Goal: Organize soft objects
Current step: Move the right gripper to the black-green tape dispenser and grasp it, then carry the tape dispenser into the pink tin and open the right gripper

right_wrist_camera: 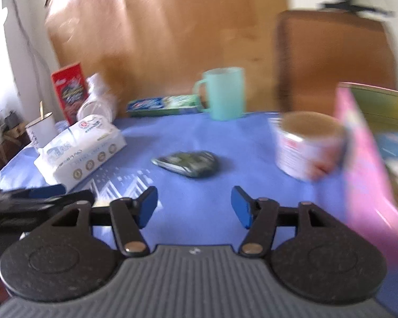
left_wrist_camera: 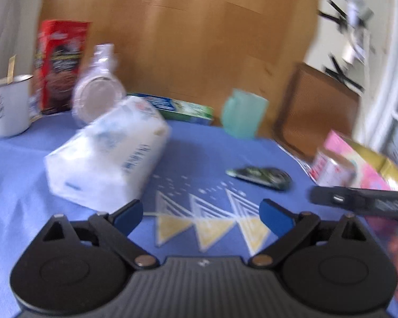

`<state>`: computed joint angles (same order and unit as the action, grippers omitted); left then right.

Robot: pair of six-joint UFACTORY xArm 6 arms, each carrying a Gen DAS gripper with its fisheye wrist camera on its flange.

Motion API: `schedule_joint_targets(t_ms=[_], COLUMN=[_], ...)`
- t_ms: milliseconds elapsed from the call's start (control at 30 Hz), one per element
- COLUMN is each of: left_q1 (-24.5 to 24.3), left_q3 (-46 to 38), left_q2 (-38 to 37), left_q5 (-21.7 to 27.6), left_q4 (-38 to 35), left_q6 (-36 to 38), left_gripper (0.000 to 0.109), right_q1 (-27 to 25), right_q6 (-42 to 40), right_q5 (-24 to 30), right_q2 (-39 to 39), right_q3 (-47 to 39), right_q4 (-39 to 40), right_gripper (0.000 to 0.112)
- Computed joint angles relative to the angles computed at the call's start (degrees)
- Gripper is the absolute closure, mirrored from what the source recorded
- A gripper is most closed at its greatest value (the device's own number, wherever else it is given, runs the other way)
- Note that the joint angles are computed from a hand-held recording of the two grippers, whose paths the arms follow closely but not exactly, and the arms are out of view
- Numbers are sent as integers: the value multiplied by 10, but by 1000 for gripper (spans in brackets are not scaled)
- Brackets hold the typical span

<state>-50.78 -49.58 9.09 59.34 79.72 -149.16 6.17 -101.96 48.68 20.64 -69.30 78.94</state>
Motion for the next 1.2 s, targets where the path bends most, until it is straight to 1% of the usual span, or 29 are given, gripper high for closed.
schedule_joint_targets(t_ms=[67, 167, 233, 267, 300, 333, 367, 400, 433, 500, 633, 733, 833, 900, 1033, 1167, 1200], left_q1=[-3, -13, -20, -23, -22, -20, -20, -18, -17, -17, -19, -16, -11, -7, 5, 18, 19], left_q3=[-1, -20, -30, -34, -34, -33, -29, -27, -26, -24, -31, -32, -28, -26, -22, -27, -25], left_q2=[2, 17, 25, 28, 29, 29, 26, 24, 23, 22, 27, 27, 24, 22, 18, 15, 11], left_q5=[8, 30, 48, 53, 53, 52, 50, 47, 44, 43, 45, 38, 27, 17, -16, -74, -97], left_q4=[3, 0, -4, -4, -1, 1, 2, 4, 5, 4, 0, 1, 2, 2, 10, 21, 39], left_q6=[-2, 31, 50, 54, 53, 50, 45, 40, 37, 34, 47, 52, 48, 47, 53, 75, 55], left_gripper=[11, 11, 10, 10, 10, 10, 10, 10, 10, 10, 9, 9, 9, 9, 9, 10, 10], right_q1=[28, 65, 74, 76, 72, 67, 65, 64, 61, 51, 22, -12, -51, -75, -119, -155, -162], right_q6=[29, 38, 49, 24, 11, 10, 1, -13, -28, -46, -82, -99, -98, -65, -17, 31, 39], right_q5=[-13, -65, -68, -73, -63, -50, -52, -56, -56, -51, -30, 2, 33, 58, 101, 147, 156], right_q2=[54, 103, 127, 125, 121, 114, 103, 95, 84, 64, 25, -12, -50, -67, -86, -85, -84], right_q3=[-72, -130, -156, -151, -146, -141, -127, -114, -99, -72, -16, 35, 85, 106, 140, 156, 155], right_q4=[-38, -81, -118, -106, -102, -105, -103, -96, -90, -82, -68, -65, -66, -75, -67, -46, -44], right_gripper=[24, 23, 23, 26, 38, 43, 48, 53, 54, 56, 56, 56, 56, 56, 56, 56, 56])
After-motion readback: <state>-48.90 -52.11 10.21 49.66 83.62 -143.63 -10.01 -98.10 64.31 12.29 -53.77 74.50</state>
